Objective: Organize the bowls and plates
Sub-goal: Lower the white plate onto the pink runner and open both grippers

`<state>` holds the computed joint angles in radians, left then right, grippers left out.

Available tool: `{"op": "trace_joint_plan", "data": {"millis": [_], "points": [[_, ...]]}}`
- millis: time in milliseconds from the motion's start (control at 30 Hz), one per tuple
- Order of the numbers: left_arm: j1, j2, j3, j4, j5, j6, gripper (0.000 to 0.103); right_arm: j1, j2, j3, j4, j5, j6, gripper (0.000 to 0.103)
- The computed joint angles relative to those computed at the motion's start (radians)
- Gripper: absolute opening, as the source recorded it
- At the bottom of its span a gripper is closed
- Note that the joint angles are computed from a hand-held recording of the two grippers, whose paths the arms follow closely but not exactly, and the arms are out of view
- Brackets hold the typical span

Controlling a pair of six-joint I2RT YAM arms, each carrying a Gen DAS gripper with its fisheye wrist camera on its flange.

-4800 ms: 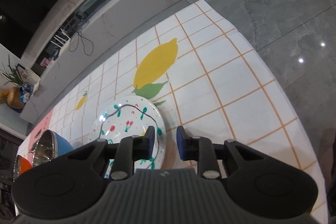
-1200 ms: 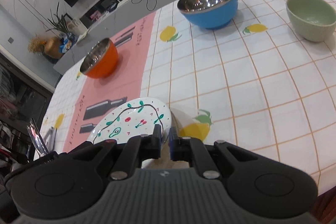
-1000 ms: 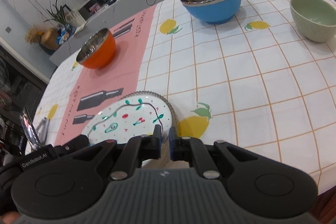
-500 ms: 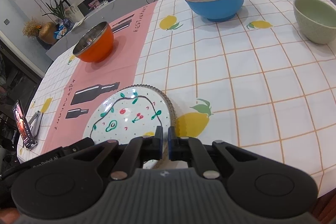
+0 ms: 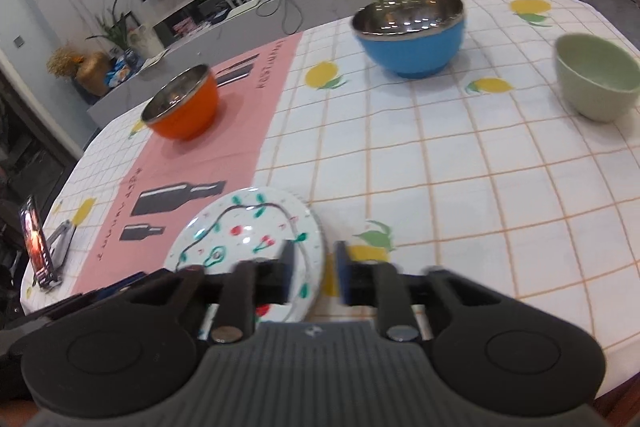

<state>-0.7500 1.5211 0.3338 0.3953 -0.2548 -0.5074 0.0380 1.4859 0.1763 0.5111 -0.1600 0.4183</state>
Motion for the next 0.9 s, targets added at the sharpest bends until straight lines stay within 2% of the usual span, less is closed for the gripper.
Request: {"op": "trace_joint_plan", "data": {"millis": [267, 333, 433, 500, 567, 900], "points": [[0.129, 0.057, -0.047, 0.132, 0.237, -0.137, 0.046, -0.098, 0.175, -0.006, 0.108, -0.192, 0.061, 0.031], [0.133, 0.079, -0.051, 0.156, 0.248, -0.151, 0.037, -0.101, 0.21, 0.001, 0.129, -0.221, 0.081, 0.031], [0.137, 0.102, -0.063, 0.202, 0.249, -0.167, 0.036, -0.096, 0.244, 0.007, 0.156, -0.239, 0.103, 0.031], [0.143, 0.105, -0.064, 0.209, 0.256, -0.178, 0.036, -0.094, 0.266, 0.008, 0.183, -0.251, 0.114, 0.024], [0.15, 0.1, -0.069, 0.211, 0.256, -0.178, 0.034, -0.082, 0.276, 0.011, 0.195, -0.248, 0.137, 0.024], [0.225, 0.085, -0.01, 0.105, 0.235, -0.146, 0.031, 0.004, 0.308, 0.088, 0.154, -0.201, 0.179, 0.024]]}}
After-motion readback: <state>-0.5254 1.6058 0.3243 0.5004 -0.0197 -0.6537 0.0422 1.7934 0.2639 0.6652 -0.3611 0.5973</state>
